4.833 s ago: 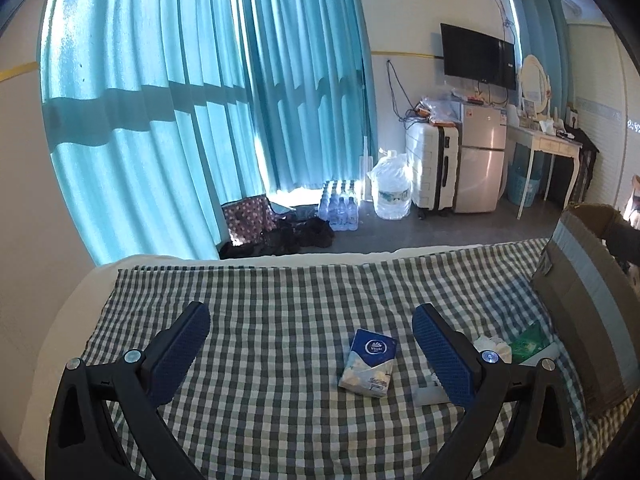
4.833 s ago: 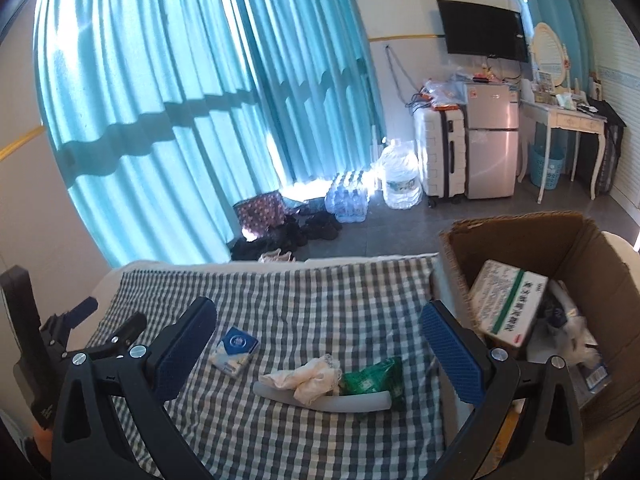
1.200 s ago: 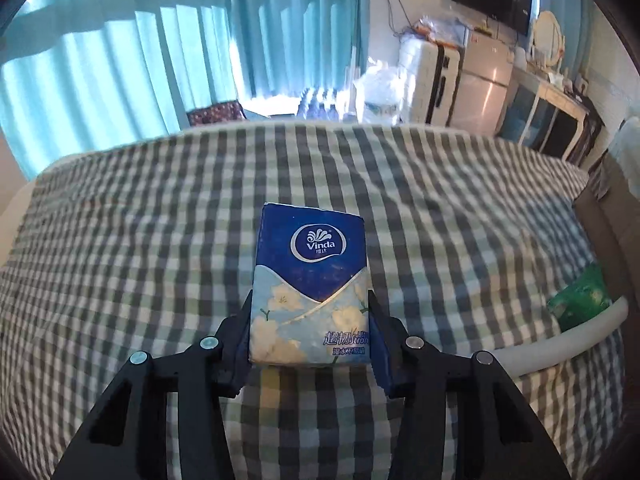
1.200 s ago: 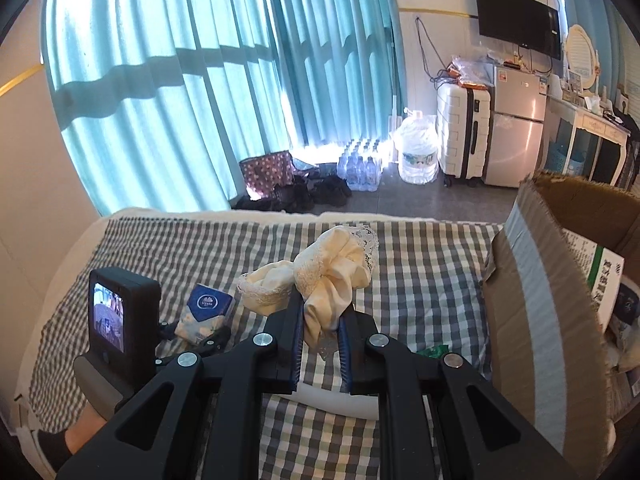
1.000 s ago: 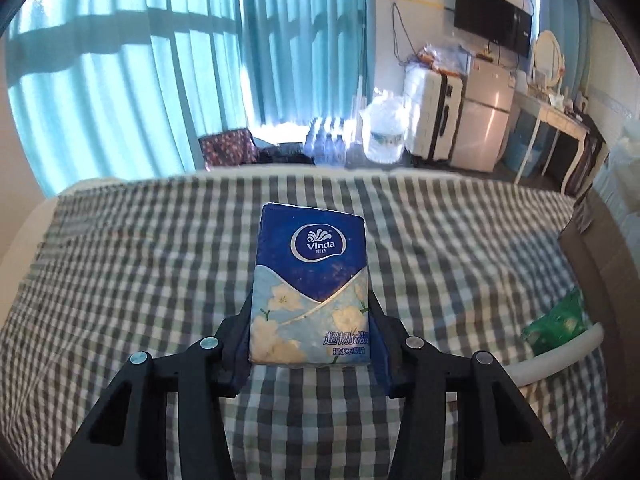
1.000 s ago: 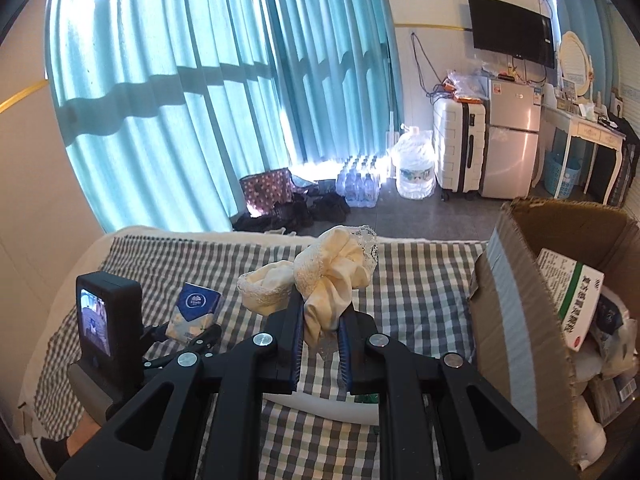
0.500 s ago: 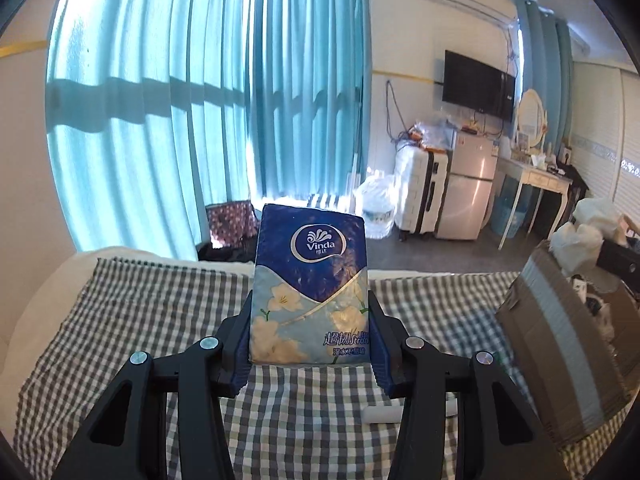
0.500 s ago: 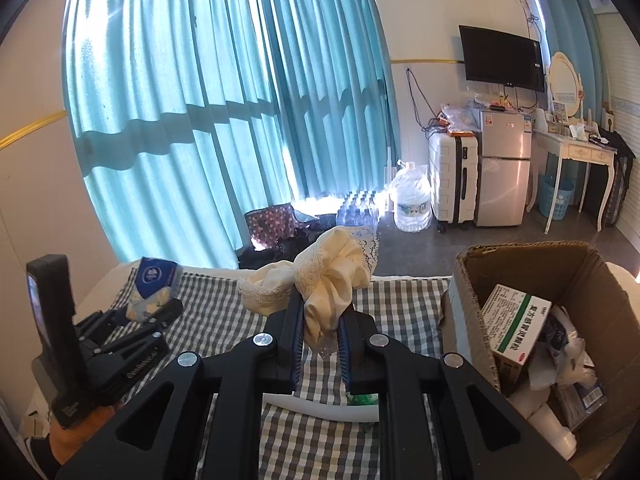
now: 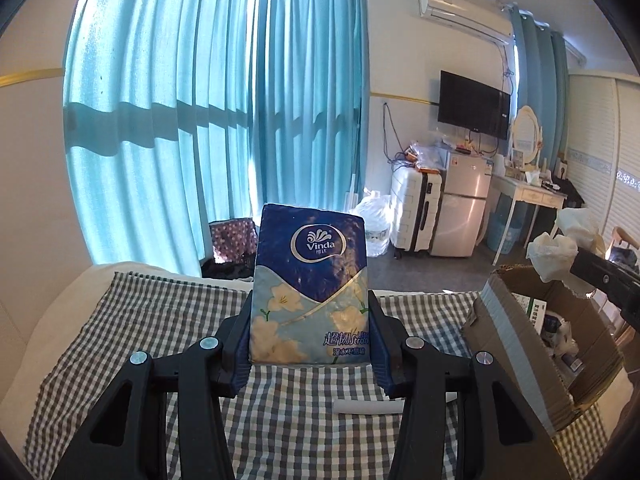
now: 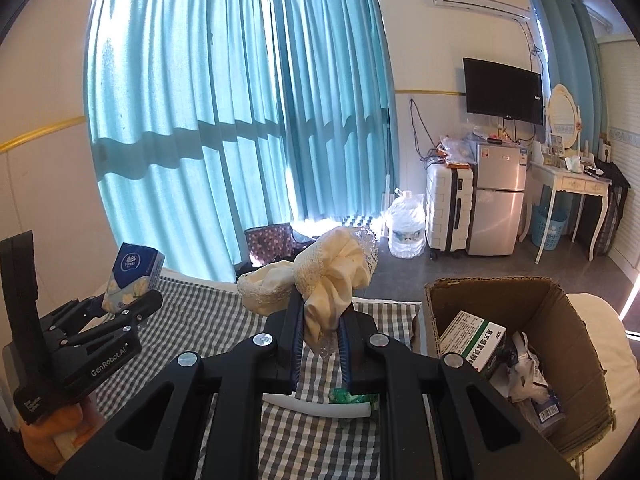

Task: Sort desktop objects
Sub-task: 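Lift and carry the tissue pack and lace cloth toward the cardboard box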

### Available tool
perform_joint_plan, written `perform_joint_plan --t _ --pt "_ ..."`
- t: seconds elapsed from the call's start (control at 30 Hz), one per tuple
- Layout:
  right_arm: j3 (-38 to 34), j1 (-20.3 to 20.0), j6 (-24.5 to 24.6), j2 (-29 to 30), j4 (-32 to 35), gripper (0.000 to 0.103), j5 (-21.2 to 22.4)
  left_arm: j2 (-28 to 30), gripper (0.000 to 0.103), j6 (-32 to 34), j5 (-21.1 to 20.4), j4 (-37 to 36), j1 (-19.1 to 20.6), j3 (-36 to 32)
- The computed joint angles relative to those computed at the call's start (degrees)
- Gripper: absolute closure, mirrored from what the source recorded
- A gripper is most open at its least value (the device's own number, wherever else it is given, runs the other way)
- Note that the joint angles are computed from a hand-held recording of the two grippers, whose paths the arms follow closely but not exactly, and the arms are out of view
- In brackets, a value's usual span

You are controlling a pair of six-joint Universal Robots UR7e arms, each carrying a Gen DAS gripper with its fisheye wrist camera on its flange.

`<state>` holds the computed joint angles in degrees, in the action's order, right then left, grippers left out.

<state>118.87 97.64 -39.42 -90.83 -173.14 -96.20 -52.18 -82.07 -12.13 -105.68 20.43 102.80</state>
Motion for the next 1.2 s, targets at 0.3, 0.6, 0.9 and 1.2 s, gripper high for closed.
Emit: perform_joint_plan --t 0.3,0.6,0.9,1.2 --pt "-0.88 -2.38 -0.13 -3.48 2.09 0.089 2.96 2.12 0.054 -11.28 -0.37 16.97 -2.05 -8.08" --pt "-1.53 -4.05 -2.86 -7.54 1.97 0.089 3.71 6.87 0.054 -1.60 0.43 7.73 -2.99 -12.48" --pt "-5.13 -8.80 -1.35 -9.34 3.81 0.089 4.18 15.04 0.054 21.25 0.33 -15.78 -3.18 -17.26" --pt "-7.43 -11.95 -1.58 -9.12 5.16 0.089 1.90 22.38 0.054 37.95 -2.11 -31.41 -2.61 -23.64"
